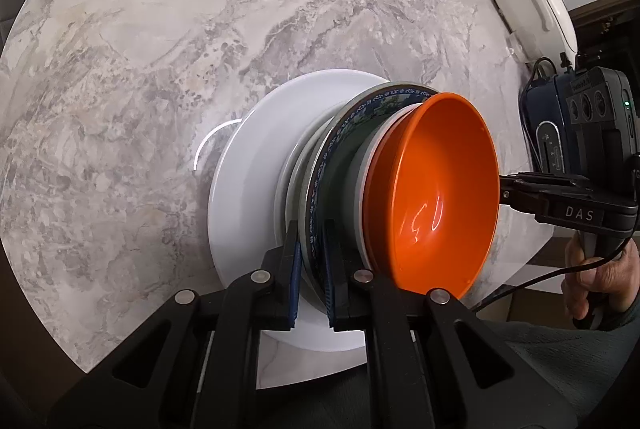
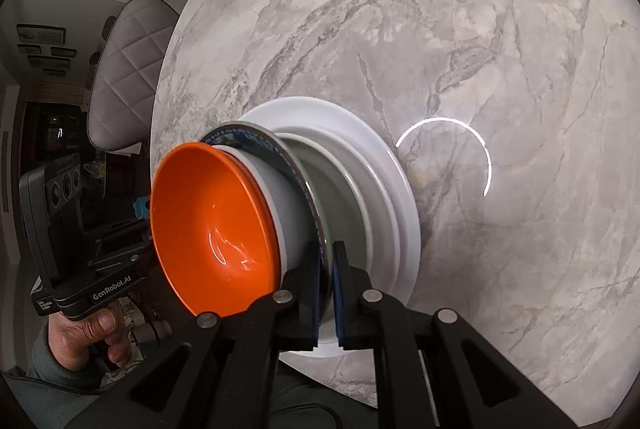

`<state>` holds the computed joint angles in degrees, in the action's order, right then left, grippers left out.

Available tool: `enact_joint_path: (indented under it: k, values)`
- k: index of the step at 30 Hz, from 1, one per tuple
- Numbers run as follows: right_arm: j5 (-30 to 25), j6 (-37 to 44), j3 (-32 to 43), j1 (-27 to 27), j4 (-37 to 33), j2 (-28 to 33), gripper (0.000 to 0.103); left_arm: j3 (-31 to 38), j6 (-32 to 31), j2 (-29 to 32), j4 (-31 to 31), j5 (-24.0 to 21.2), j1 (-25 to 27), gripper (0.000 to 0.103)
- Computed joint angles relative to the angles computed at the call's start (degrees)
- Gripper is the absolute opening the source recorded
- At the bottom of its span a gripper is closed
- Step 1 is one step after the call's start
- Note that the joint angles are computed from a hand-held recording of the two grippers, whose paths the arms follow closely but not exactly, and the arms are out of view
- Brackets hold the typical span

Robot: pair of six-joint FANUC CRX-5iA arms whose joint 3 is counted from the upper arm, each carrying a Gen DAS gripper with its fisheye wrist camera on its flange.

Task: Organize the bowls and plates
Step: 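Lower the nested bowls onto the white plate stack with both grippers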

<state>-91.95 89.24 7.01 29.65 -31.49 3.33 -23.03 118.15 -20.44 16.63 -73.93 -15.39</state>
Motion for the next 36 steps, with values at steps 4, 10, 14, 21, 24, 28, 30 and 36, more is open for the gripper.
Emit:
enact_joint_path:
  k: [4, 10, 14, 21, 24, 28, 30, 36]
  values:
    - [0.1, 0.1, -0.2, 0.0, 0.2, 0.1, 0.009, -0.5, 0.1, 0.4, 0.1, 0.7, -0.2, 0.007]
    - [0.4, 0.3, -0.9, 0.0, 0.3, 0.2, 0.01, -0.1, 0.7, 0.9, -0.9, 1.2, -0.9, 0.007]
    - [0.6, 0.5, -1.2, 0.1, 0.4, 0.5, 0.01, 1.0, 1.7, 1.5, -2.7, 0.7, -1.6, 0.007]
    - [1.5, 1.2, -2.0, 0.6, 0.8, -0.2, 0.01, 1.1, 3.0, 1.3, -3.8, 1.0, -1.8, 0.008]
    - [2.1, 1.0, -2.4, 1.0, 1.3, -0.6, 0.01, 0.9, 4.0, 0.9, -4.2, 1.2, -1.9, 0.011]
    - [3.1, 0.7, -3.0, 1.8, 2.4, -1.3, 0.011, 0.9, 5.7, 0.2, -5.2, 0.8, -2.3, 0.018]
    - [3.8, 0.2, -3.5, 2.4, 3.2, -1.9, 0.011, 1.4, 6.8, 0.0, -6.4, 0.2, -2.7, 0.029]
    - [5.6, -1.0, -4.9, 3.1, 5.1, -3.8, 0.016, 1.4, 7.6, -2.3, -8.5, -0.3, -2.3, 0.054]
